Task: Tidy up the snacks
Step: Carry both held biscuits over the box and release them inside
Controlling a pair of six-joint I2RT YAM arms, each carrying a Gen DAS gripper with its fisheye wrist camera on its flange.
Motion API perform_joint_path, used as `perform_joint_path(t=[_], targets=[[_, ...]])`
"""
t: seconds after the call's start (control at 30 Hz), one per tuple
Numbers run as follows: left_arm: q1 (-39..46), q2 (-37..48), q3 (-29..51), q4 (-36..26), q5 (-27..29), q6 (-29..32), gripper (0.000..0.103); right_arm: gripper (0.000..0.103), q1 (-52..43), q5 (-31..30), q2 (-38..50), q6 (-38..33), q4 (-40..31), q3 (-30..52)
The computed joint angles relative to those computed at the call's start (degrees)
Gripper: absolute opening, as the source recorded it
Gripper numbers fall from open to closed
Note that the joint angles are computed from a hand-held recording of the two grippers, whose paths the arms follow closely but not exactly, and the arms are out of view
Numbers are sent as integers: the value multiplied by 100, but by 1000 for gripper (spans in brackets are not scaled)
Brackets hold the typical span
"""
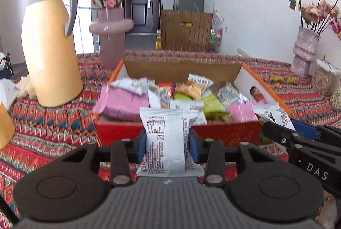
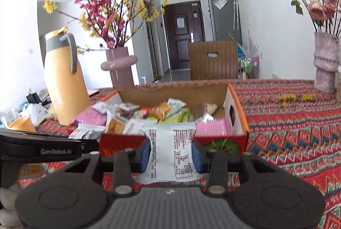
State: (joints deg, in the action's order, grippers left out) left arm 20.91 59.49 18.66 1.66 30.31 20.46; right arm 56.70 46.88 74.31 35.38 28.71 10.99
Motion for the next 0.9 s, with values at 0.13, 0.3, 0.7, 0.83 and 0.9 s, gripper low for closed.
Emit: perform_joint_path(t=[0.13, 0.3, 0.7, 0.83, 0.9], targets=[[-150, -27, 236, 155, -86, -327, 41, 39, -302, -21, -210, -463, 113, 107], [-346, 158, 582, 366, -256, -719, 41, 40, -839, -330, -149, -1009, 430, 332], [-834, 1295, 1103, 1570, -1070, -1558, 41, 40, -1902, -1107, 897, -1568, 1086, 1091], [-939, 1822, 1049, 2227, -1322, -1679, 41, 39, -1936, -1019, 1543, -1505, 1495, 1194], [-987, 2101, 956, 2666, -1457, -1671, 41, 39, -1927, -995, 1745, -1516, 1575, 1228]])
